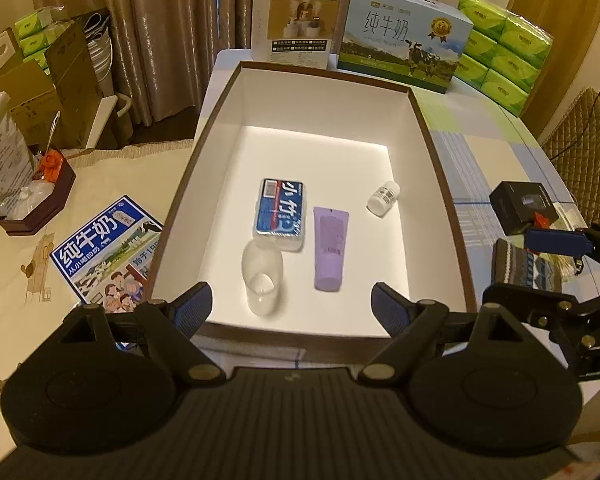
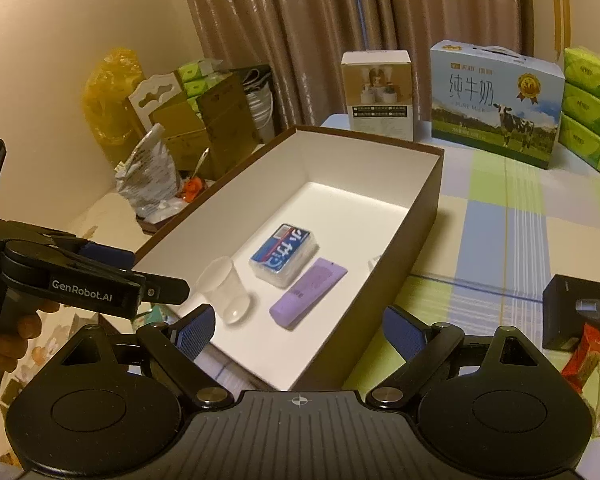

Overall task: Organize objects
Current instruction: 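Withdraw both tools from the box toward the knitted sock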

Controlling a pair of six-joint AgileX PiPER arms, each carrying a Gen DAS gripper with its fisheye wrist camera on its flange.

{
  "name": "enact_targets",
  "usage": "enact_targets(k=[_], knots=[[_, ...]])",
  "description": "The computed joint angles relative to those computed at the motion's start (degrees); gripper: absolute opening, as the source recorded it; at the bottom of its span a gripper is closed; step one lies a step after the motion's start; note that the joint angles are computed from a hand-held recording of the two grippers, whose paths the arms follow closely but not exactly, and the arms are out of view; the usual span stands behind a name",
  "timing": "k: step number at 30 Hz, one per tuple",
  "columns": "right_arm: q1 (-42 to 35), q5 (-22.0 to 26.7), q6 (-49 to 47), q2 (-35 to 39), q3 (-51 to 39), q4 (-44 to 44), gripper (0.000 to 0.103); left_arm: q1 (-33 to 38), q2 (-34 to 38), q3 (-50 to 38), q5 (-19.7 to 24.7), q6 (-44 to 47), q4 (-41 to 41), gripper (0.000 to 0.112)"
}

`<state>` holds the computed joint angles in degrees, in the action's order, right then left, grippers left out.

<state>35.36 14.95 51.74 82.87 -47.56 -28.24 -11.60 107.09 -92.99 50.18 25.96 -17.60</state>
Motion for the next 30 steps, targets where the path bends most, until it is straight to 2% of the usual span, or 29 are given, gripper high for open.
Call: enact_targets(k=[8, 16, 23, 30], knots=[[-1.51, -0.64, -8.47, -6.43, 5.56, 7.42, 0.088, -2.60, -6.10, 8.21, -2.98, -3.27, 1.71, 0.084], [-7.55, 0.99, -28.90, -14.17, 11.42, 25.83, 0.089, -7.88, -10.82, 14.48, -4.54, -9.20, 4.32, 0.084], [-18.05, 6.46, -46.57, -22.45, 16.29, 40.39, 0.088, -14.95, -11.29, 15.45, -5.21, -14.27, 5.94, 0.084], [-35.10, 15.99, -65.36, -30.51, 19.29, 53.43, 0.089, -22.67, -9.02, 12.29, -5.52, -18.39, 7.49, 0.084]])
